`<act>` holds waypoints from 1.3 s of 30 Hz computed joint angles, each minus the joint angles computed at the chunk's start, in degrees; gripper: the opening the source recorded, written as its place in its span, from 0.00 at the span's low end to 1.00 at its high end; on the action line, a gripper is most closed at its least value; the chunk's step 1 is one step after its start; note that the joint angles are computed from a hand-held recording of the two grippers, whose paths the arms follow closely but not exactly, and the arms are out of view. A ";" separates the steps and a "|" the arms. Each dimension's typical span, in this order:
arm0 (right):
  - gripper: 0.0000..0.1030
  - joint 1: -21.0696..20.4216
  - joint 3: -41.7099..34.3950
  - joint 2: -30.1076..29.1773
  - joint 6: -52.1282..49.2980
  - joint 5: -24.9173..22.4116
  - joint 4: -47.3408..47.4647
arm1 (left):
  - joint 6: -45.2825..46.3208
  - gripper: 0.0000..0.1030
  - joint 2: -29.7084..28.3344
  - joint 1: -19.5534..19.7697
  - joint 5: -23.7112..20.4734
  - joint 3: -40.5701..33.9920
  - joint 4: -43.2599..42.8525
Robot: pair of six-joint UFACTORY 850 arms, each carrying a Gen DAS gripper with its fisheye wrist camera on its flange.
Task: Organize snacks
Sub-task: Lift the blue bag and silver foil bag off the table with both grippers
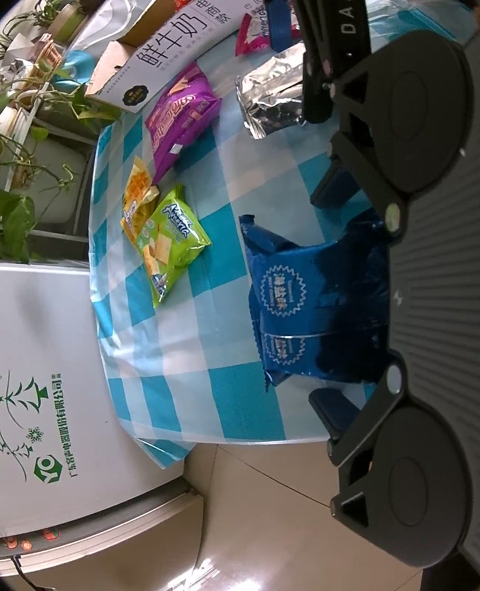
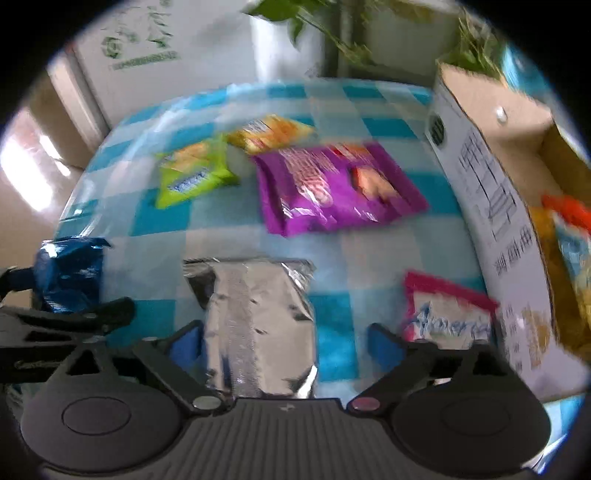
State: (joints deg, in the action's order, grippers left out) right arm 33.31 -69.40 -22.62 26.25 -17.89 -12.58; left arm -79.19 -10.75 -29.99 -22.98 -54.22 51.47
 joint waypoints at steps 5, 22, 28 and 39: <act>0.98 0.04 -0.16 0.00 -0.65 -0.70 0.28 | -1.14 1.00 0.13 0.01 0.29 0.30 1.06; 0.99 0.15 -1.33 -0.65 -2.42 -3.06 1.24 | -3.37 1.00 0.40 -0.29 0.20 0.70 3.44; 0.86 0.56 -0.49 0.11 2.42 -2.20 -4.01 | -0.09 0.99 0.23 -0.04 0.01 0.07 0.61; 0.63 -0.14 0.95 1.91 -0.35 0.14 0.14 | -9.13 0.60 1.57 -0.13 -0.64 1.01 7.14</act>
